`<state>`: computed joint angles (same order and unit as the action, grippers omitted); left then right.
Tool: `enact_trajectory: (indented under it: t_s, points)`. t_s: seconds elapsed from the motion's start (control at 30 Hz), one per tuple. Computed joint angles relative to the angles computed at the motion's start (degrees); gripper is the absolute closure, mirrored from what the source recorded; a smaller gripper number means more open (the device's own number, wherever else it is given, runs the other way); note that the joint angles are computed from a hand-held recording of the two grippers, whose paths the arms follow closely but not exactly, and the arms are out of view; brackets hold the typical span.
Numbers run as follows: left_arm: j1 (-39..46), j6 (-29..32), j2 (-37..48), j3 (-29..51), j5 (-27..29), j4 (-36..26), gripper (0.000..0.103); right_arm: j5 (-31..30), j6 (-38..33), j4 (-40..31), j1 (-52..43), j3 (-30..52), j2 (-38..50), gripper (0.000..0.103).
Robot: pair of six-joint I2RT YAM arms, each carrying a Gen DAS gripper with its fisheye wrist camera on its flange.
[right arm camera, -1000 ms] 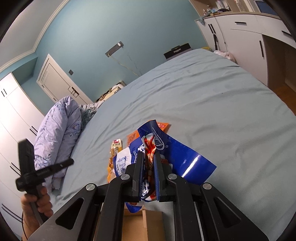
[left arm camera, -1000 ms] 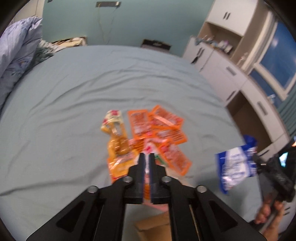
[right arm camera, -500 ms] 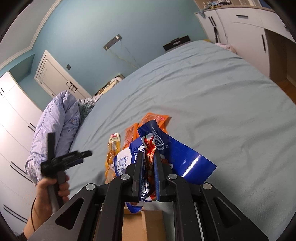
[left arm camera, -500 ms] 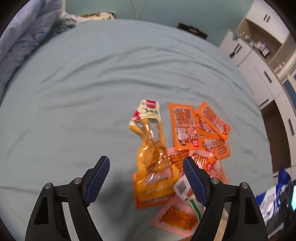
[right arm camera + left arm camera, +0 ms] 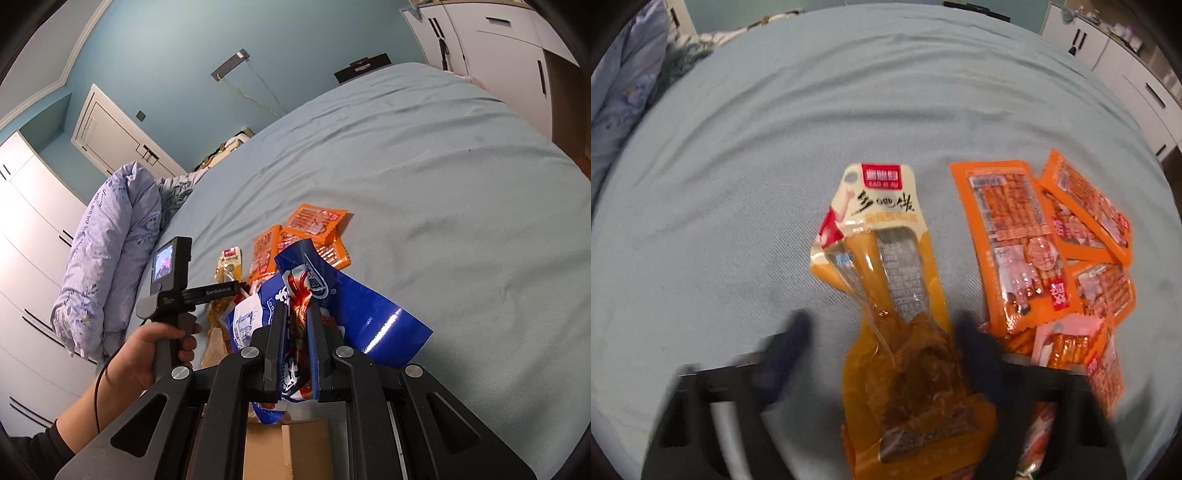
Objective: Organize snacks
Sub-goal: 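Grasp the yellow chicken pouch with the left gripper while the right holds the blue bag, then lower the yellow pouch into the box and open the left gripper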
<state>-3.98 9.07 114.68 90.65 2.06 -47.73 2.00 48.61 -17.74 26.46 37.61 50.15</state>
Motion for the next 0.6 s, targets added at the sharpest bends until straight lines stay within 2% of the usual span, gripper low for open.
enact_trajectory:
  t_s: [0.03, 0.07, 0.23, 0.37, 0.47, 0.6]
  points:
    - [-0.76, 0.57, -0.29, 0.26, -0.79, -0.69, 0.059, 0.29, 0.29, 0.21, 0.34, 0.21, 0.41, 0.095]
    - [-1.08, 0.99, -0.95, -0.28, -1.12, -0.56, 0.061, 0.2, 0.32, 0.12, 0.34, 0.41, 0.55, 0.095]
    - [-0.03, -0.89, -4.22, -2.75, 0.28, -0.72, 0.063, 3.47, 0.38, -0.58, 3.08, 0.19, -0.64, 0.095]
    - [3.56, -1.24, -9.98, -4.24, 2.46, -0.27, 0.063, 6.41, 0.91, -0.38, 4.52, -1.3, -3.12, 0.095]
    - [7.16, -1.47, -15.74, -3.08, 5.74, -2.17, 0.063, 8.18, 1.45, 0.57, 5.24, -2.94, -4.72, 0.095]
    - [13.19, -0.03, -25.42, -2.44, 12.98, -7.33, 0.063, 11.57, 2.82, 1.17, 7.64, -4.85, -6.37, 0.095]
